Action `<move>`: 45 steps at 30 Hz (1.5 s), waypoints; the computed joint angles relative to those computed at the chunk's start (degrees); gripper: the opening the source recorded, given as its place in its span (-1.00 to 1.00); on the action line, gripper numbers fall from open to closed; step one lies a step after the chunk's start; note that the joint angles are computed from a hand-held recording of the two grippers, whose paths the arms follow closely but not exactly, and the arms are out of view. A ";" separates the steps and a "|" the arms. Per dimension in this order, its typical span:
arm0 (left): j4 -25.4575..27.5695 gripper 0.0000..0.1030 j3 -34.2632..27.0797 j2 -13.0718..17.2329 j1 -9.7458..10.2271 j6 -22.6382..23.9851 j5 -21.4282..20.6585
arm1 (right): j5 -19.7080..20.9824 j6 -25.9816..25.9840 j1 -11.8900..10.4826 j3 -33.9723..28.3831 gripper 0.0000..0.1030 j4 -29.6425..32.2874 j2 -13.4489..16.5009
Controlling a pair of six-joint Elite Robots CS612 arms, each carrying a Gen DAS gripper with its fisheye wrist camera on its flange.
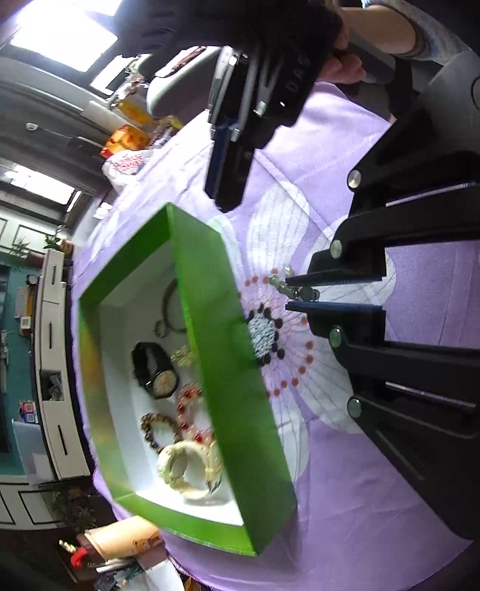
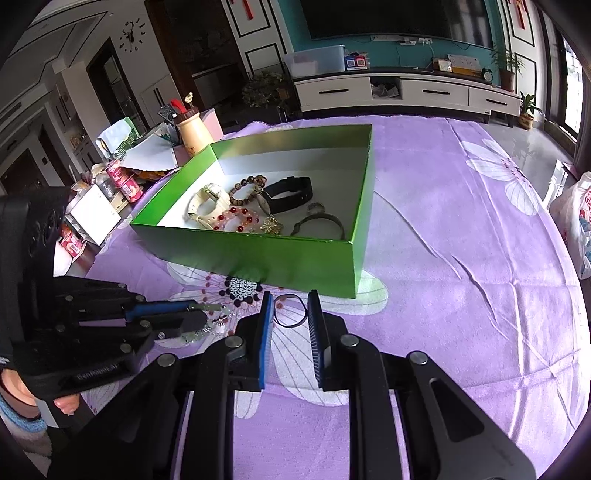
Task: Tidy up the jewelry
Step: 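Carry the green chain over the box with the left gripper while the right carries the black ring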
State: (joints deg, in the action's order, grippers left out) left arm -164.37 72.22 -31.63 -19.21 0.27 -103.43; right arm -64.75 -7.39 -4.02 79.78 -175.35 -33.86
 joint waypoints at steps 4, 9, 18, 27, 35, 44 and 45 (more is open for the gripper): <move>-2.54 -0.86 0.84 -1.01 0.59 -1.84 -0.36 | 0.18 -0.26 0.07 -0.05 -0.64 -0.52 -0.27; -5.21 -0.86 0.93 -1.73 1.57 -4.02 -0.65 | 0.24 -0.50 0.31 -0.36 -0.64 -1.41 -0.52; -7.24 -0.86 -0.91 -2.08 3.13 -6.48 -0.08 | 0.29 -1.10 0.80 -2.18 -0.64 -1.90 -0.43; -5.46 -0.86 -5.61 -0.43 4.03 -8.70 0.39 | -0.50 -1.55 1.41 -5.47 -0.64 -1.21 0.48; -2.19 -0.86 -11.23 2.12 4.64 -11.33 1.45 | -0.73 -0.50 1.60 -9.85 -0.64 0.08 2.22; 3.34 -0.86 -18.46 5.56 5.17 -13.29 2.87 | -1.72 0.43 1.76 -14.77 -0.64 3.83 4.53; 3.84 -0.86 -19.16 5.92 5.24 -13.59 2.78 | -1.82 0.60 1.78 -15.45 -0.64 4.49 4.86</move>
State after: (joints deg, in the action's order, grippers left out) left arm -160.52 53.06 -25.71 -13.97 -13.32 -100.64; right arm -66.57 -6.78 -2.24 64.33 -170.87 -29.00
